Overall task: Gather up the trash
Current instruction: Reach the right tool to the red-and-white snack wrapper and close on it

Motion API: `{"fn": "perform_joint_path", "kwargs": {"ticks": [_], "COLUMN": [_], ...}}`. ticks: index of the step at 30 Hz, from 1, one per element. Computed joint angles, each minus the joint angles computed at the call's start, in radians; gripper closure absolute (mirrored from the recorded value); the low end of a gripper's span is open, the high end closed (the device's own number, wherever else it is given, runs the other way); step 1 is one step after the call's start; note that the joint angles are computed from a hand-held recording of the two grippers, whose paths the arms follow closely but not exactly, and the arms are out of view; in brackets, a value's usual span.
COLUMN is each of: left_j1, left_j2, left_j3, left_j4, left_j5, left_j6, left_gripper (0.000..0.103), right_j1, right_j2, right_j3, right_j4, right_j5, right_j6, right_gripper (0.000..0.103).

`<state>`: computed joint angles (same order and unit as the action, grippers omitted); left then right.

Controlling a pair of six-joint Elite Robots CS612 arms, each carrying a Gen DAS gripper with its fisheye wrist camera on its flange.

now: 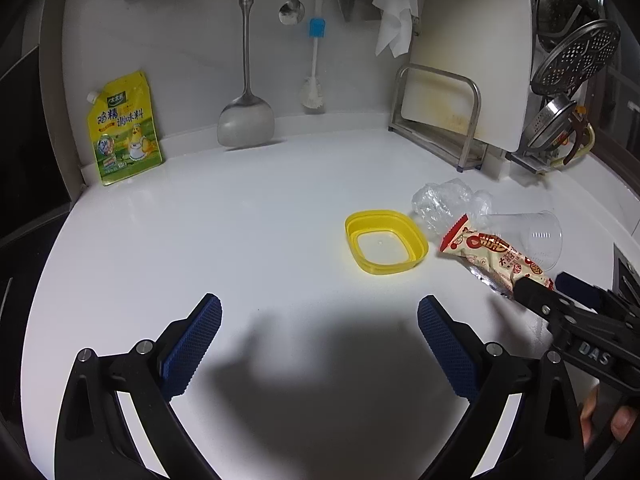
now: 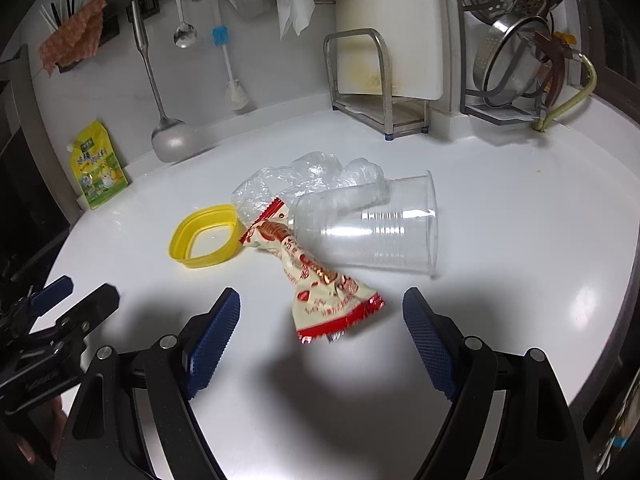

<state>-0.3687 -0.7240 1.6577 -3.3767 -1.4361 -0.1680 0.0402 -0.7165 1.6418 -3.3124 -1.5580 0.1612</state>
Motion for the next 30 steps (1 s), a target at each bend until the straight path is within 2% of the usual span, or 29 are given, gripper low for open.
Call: {"fn": "perform_joint_path", "kwargs": {"ticks": [10,13,15,17,18,20,25,30], "left_j1": [0.002,-0.001,-0.005,-0.008,-0.009,-0.012,-0.017,-0.021], "left_j2": [-0.012,-0.013,-0.013,-0.012,-0.011,-0.009,0.003,0.019], "left_j3": [-0.006,-0.012,-0.016,-0.019,-0.022,-0.027,-0.048,-0.087], "left_j4": [0.039,0.041,0.044,0.044,0.046,0.053,0.083,0.139], "left_j5": [-0.035,-0.028,-0.016,-0.006,-0.003,0.003,0.010,0.001], "left_j6": [-0.006,-0.007,-0.003,-0.002,-0.002,-0.001,-0.003,-0.025], "left_gripper": [0.007,0.007,0.007,0.006,0.006,0.006,0.006,0.006], "right_j1": [0.006,0.007,0.007,0.005,0.003,-0.001,-0.018,-0.037], "right_j2": [0.019,0.020,0.022,0.023,0.024,0.024,0.020,0.017], "right_j3": [-0.049,-0.062,-0.069,-0.074,-0.074,-0.074,-0.065,-0.055], "right_j4": [0.041,0.087,0.114,0.135,0.138,0.140,0.109,0.074], "right_j5": [-0.022,-0.013,-0.006,0.012,0.022,0.039,0.079,0.109], "right_j6": [-0.035,-0.050,-0.060,-0.065,-0.062,-0.061,-0.037,-0.004], "right_gripper": [0.026,0.040,0.044,0.058,0.058,0.067,0.075,0.076]}}
